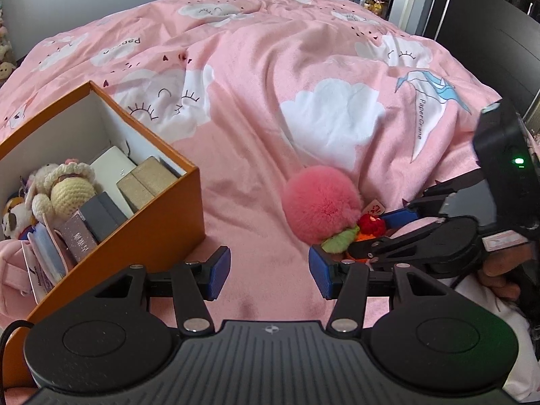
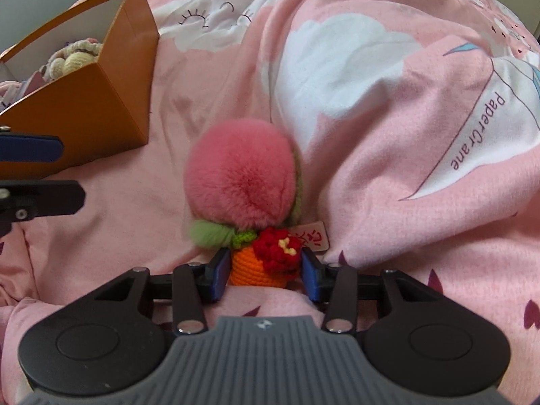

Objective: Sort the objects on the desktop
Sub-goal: 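Grasp the red crocheted flower with the right gripper while the left gripper grasps the pink pom-pom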

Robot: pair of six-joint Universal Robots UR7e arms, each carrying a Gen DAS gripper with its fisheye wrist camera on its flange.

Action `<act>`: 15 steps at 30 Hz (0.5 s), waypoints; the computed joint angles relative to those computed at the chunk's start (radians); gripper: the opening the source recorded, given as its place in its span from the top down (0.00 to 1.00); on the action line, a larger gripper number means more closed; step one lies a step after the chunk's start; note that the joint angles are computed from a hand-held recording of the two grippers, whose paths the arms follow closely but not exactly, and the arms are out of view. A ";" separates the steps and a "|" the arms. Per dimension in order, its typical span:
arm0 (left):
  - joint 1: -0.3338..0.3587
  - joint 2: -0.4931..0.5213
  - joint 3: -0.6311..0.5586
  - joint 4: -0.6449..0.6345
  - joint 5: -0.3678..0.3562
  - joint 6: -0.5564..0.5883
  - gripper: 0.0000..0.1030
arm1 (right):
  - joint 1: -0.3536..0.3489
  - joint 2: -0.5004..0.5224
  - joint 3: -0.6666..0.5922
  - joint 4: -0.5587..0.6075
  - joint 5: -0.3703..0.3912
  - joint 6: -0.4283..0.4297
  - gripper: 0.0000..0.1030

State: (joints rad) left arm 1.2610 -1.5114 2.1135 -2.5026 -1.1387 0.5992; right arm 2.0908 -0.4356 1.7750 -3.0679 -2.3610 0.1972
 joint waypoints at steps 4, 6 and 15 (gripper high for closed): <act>0.004 0.007 -0.004 -0.010 0.010 0.002 0.42 | 0.010 -0.021 0.030 -0.065 0.061 -0.048 0.57; 0.005 0.012 -0.007 -0.010 0.012 0.003 0.42 | 0.017 -0.034 0.043 -0.090 0.084 -0.060 0.57; -0.013 0.036 -0.002 -0.046 0.003 0.048 0.42 | 0.074 -0.011 0.003 -0.238 -0.139 -0.205 0.57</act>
State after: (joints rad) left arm 1.2484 -1.4751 2.1118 -2.5482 -1.1359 0.6475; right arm 2.1648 -0.4469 1.7779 -3.3057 -2.4997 -0.0076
